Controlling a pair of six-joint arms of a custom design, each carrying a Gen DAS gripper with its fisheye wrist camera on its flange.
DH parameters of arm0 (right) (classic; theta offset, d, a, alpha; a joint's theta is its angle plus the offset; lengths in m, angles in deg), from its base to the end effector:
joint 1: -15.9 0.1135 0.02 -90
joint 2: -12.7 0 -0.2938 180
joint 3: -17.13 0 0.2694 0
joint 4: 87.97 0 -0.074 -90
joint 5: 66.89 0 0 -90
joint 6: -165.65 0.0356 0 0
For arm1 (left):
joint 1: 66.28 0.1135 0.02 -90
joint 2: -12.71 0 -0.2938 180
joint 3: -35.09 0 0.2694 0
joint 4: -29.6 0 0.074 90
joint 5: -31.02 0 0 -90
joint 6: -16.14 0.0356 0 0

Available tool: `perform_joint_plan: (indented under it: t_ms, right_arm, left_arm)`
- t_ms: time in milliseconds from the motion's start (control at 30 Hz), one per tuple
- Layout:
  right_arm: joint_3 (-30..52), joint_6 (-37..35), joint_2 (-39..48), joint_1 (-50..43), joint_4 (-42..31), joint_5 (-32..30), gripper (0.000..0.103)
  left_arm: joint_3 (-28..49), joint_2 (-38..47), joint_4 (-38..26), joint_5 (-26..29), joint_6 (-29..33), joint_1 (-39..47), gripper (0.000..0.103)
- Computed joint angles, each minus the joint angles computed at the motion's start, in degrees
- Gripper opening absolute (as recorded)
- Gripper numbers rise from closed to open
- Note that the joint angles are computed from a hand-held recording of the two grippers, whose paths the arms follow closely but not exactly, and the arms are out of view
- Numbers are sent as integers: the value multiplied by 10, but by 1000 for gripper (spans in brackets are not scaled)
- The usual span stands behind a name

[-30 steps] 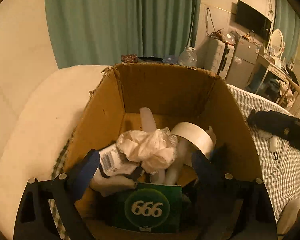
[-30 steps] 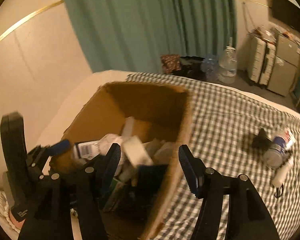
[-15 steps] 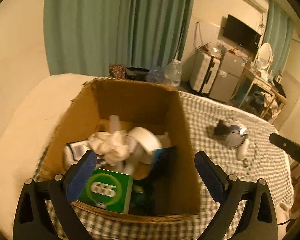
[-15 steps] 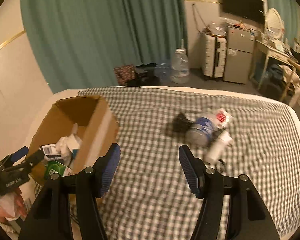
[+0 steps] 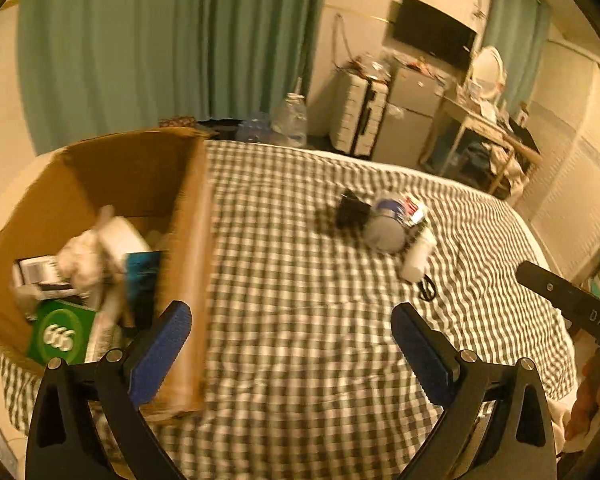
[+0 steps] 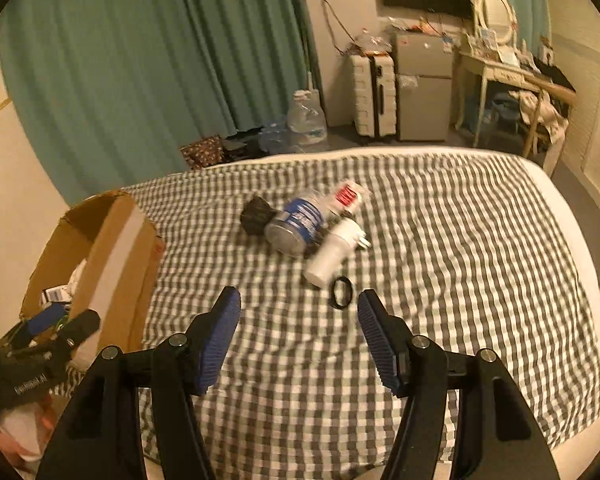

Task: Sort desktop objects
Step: 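Move both tools back over the remaining items on the bedspread, then grasp the blue-labelled dental floss jar with the left tool while the right tool grasps the white plastic bottle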

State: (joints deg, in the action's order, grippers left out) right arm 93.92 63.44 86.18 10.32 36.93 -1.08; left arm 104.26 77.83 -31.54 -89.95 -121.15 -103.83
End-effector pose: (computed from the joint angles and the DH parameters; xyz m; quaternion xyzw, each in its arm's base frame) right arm 0.2714 -0.0119 0.3271 -0.1219 0.9184 0.1461 0.3468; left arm 0.1871 -0.1207 0.3113 -0.1538 0.9145 0.0049 0.3742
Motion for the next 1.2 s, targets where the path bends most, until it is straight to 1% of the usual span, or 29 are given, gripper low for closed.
perform_joint_plan:
  t_ms: [167,267,400,467,567,633,700,767,833,867,1000,1067,1133,1200]
  right_arm:
    - [-9,3,42,-11,26,-10,61]
    - [-15,9,63,-2,50,0,61]
    - [1,35,121,12,81,3,61]
    - [12,45,153,21,97,7,55]
    - [45,55,214,34,102,9,49]
    - [65,63,250,41,107,7,47]
    - [93,68,291,53,109,18,45]
    - [116,72,321,63,108,31,41]
    - [152,78,363,70,95,30,38]
    - [163,79,375,72,90,32,38]
    - [156,70,381,74,112,25,36]
    - [151,69,372,62,111,18,32]
    - [137,52,349,46,113,29,31]
    - [133,39,333,21,105,27,31]
  left_arm:
    - [16,72,47,10,35,5,103]
    - [20,103,81,36,61,35,103]
    - [32,147,126,61,91,66,103]
    - [40,172,146,67,106,79,103]
    - [49,203,171,82,121,100,103]
    - [55,229,190,95,132,115,103]
    - [66,252,198,103,137,124,103]
    - [72,271,209,111,140,133,103]
    - [75,283,219,116,140,138,103]
    - [78,292,222,120,138,140,103]
    - [94,322,227,138,140,140,103]
    - [108,334,227,148,142,133,103]
    - [118,343,232,159,147,124,103]
    - [137,359,236,162,156,111,103]
